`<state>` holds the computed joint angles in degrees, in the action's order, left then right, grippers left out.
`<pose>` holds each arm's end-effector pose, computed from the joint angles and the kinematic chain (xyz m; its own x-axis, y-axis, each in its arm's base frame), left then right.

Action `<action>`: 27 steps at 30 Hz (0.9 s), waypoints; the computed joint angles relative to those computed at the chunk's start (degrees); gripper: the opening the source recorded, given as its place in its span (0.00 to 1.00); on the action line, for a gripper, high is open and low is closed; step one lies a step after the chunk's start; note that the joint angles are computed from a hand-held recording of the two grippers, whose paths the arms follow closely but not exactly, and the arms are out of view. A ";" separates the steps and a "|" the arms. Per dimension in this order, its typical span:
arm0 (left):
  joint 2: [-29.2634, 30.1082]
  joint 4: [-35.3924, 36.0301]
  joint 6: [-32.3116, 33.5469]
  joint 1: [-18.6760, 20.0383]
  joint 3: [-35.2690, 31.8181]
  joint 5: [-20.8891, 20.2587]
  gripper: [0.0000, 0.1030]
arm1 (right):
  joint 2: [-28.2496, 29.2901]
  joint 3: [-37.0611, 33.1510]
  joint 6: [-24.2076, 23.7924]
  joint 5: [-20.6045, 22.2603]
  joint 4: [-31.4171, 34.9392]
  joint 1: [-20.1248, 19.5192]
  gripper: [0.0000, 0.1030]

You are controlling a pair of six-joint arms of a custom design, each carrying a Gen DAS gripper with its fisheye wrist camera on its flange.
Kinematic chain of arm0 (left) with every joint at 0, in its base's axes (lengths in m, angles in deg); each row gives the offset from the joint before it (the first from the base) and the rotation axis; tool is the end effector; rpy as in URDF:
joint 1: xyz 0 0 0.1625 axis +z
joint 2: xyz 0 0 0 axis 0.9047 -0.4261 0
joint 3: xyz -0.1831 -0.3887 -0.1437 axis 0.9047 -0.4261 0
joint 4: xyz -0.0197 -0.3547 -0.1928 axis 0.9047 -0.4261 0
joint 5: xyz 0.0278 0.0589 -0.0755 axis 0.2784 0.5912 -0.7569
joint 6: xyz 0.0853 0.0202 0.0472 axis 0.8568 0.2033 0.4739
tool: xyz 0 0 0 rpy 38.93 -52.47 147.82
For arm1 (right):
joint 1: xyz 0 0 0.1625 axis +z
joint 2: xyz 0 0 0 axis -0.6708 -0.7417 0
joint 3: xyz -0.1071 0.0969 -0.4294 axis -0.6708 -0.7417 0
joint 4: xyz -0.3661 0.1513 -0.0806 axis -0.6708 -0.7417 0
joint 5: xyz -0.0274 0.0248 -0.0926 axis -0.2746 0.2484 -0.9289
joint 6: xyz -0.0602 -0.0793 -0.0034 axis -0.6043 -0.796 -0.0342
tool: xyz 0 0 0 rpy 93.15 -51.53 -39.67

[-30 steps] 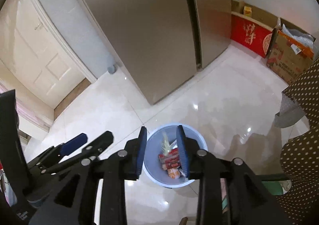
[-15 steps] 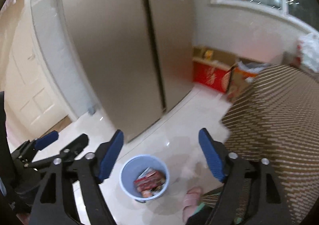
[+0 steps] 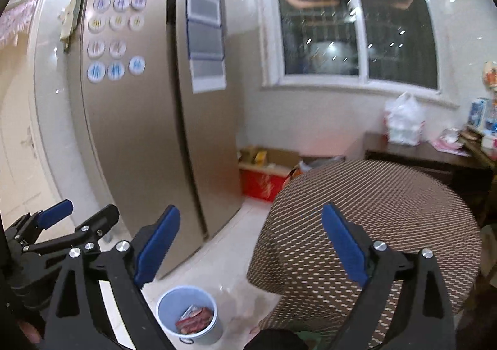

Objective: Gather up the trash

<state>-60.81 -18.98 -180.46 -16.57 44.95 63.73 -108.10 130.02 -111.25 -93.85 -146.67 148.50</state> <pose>-0.3118 -0.6916 0.2698 -0.6781 -0.3858 -0.6255 0.5237 0.3435 -0.7796 0.3428 -0.7500 0.2480 -0.6797 -0.4454 0.5828 -0.7292 0.3242 -0.6027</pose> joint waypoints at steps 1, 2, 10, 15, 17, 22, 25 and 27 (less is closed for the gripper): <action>-0.76 -1.89 1.31 -0.87 1.58 0.51 0.85 | -1.41 2.16 0.05 0.01 -2.32 0.07 0.89; -1.36 -4.00 3.04 -1.70 2.96 0.64 0.85 | -2.72 4.14 -0.08 0.07 -4.54 0.13 0.90; -5.96 -19.69 14.37 -6.99 13.50 1.34 0.89 | -10.28 14.76 -1.86 1.96 -15.89 0.75 0.91; -6.15 -21.57 16.12 -8.86 14.84 2.37 0.89 | -12.70 18.33 -2.68 3.33 -21.03 0.59 0.93; -6.03 -21.81 16.63 -9.07 14.82 2.55 0.89 | -13.96 19.60 -2.03 4.37 -21.68 0.22 0.93; -6.08 -23.09 17.35 -9.64 15.42 3.83 0.89 | -14.77 21.03 -2.63 4.42 -25.09 0.00 0.93; -6.28 -25.43 19.19 -9.96 16.18 4.35 0.89 | -14.91 21.29 -2.90 4.41 -25.86 -0.17 0.94; -6.07 -26.14 19.93 -10.10 16.11 4.40 0.89 | -15.04 21.41 -3.02 4.32 -25.76 -0.29 0.94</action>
<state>-66.88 -45.11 -160.52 -26.67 61.06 68.13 -123.14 151.43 -114.27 -89.53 -172.43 148.21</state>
